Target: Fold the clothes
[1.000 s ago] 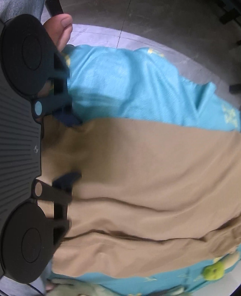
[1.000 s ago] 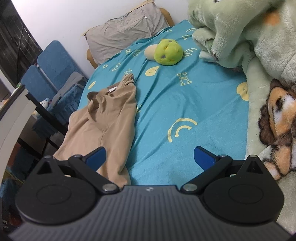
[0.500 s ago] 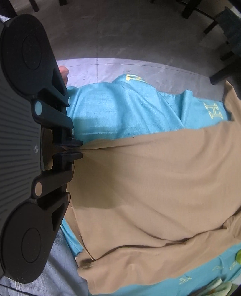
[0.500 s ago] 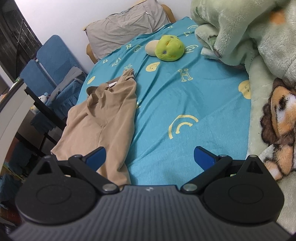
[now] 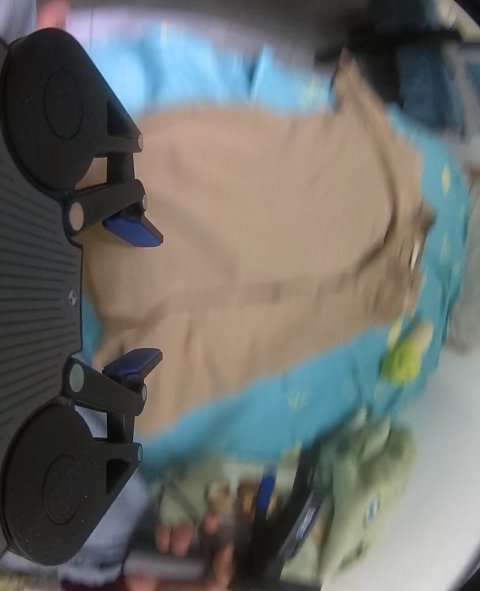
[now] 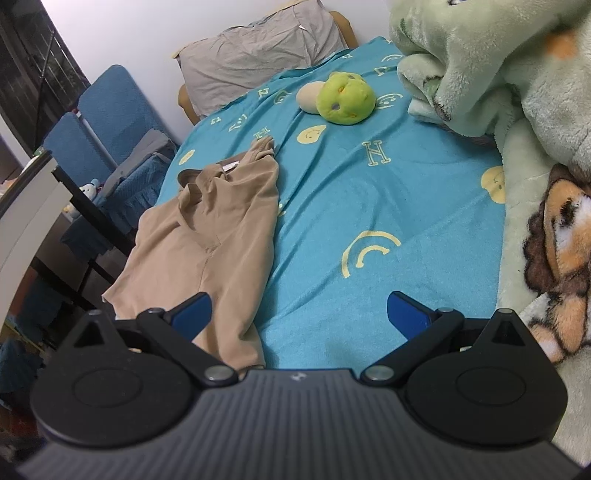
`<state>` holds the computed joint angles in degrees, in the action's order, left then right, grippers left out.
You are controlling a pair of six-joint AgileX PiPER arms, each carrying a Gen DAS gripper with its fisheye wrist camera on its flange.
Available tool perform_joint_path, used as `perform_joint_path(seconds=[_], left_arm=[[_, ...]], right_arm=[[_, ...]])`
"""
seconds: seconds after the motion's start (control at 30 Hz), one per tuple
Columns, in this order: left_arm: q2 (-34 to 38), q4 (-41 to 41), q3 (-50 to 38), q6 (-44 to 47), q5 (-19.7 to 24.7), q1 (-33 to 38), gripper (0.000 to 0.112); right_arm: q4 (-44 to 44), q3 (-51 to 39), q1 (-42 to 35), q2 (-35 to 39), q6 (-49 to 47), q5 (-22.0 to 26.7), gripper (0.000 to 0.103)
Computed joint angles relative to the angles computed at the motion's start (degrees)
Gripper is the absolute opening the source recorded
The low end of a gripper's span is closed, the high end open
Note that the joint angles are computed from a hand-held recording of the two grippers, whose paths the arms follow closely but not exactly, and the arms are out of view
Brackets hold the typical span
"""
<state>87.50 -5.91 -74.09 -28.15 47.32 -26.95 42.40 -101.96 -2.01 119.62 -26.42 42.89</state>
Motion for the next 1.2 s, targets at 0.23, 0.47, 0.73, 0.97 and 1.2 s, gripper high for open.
perform_joint_path(seconds=[0.23,0.47,0.73,0.97,1.2], left_arm=[[9.74,-15.96,-3.88,18.31,-2.88,2.20,0.061],[13.37,-26.27,-3.97,21.63,1.17,7.41,0.061],[17.25,-29.66,-3.72,28.15,7.07,9.56,0.062],[13.87,-37.82,2.07,35.58,7.76,13.62,0.062],[9.53,-44.73,8.35,32.72,1.41,17.73,0.072]], right_arm=[[-0.63,-0.95,-0.31,0.82,2.07,0.75,0.103],[-0.72,-1.53,-0.28,1.24,1.65,1.27,0.103],[-0.28,-1.36,-0.43,1.09,1.32,1.42,0.103],[0.19,-1.18,-0.52,0.92,1.22,1.40,0.103],[0.85,-0.96,-0.60,0.88,0.55,1.40,0.103]])
